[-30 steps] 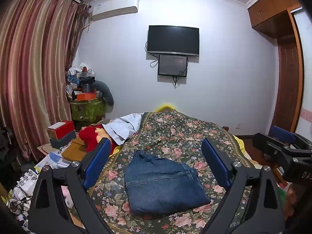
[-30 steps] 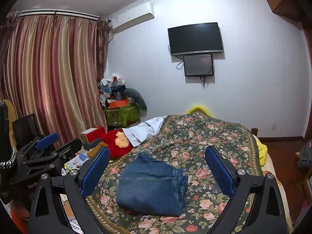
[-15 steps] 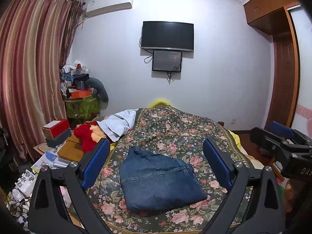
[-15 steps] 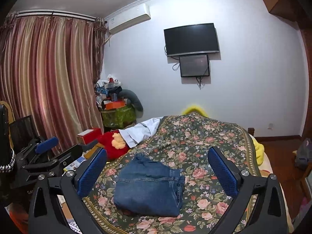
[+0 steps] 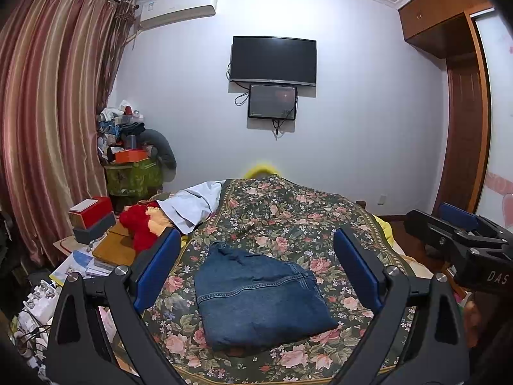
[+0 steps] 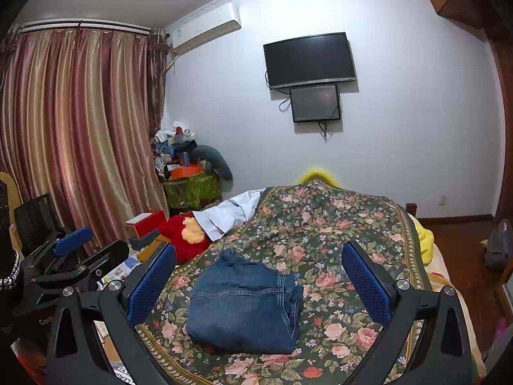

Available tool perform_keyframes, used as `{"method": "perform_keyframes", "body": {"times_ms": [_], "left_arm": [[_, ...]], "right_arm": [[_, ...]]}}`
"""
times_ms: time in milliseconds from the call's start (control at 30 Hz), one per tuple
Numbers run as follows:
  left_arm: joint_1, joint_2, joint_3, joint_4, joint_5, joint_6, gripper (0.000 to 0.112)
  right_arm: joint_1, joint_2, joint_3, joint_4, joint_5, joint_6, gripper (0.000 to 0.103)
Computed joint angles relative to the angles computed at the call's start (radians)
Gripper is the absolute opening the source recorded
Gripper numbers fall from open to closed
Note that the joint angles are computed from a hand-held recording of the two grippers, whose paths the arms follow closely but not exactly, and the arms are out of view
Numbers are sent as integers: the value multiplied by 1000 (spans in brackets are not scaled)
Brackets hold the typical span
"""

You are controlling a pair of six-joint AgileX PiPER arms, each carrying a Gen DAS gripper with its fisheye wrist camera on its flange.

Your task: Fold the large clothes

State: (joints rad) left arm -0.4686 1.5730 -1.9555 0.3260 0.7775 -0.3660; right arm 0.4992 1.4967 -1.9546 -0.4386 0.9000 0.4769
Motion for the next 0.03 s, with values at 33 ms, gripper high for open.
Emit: {"method": "perform_keyframes", "body": {"times_ms": [33], "left_arm": [[0, 1, -1, 1, 2, 0, 97]], "right_arm": [[11, -3, 7, -14, 3, 14, 103]]}}
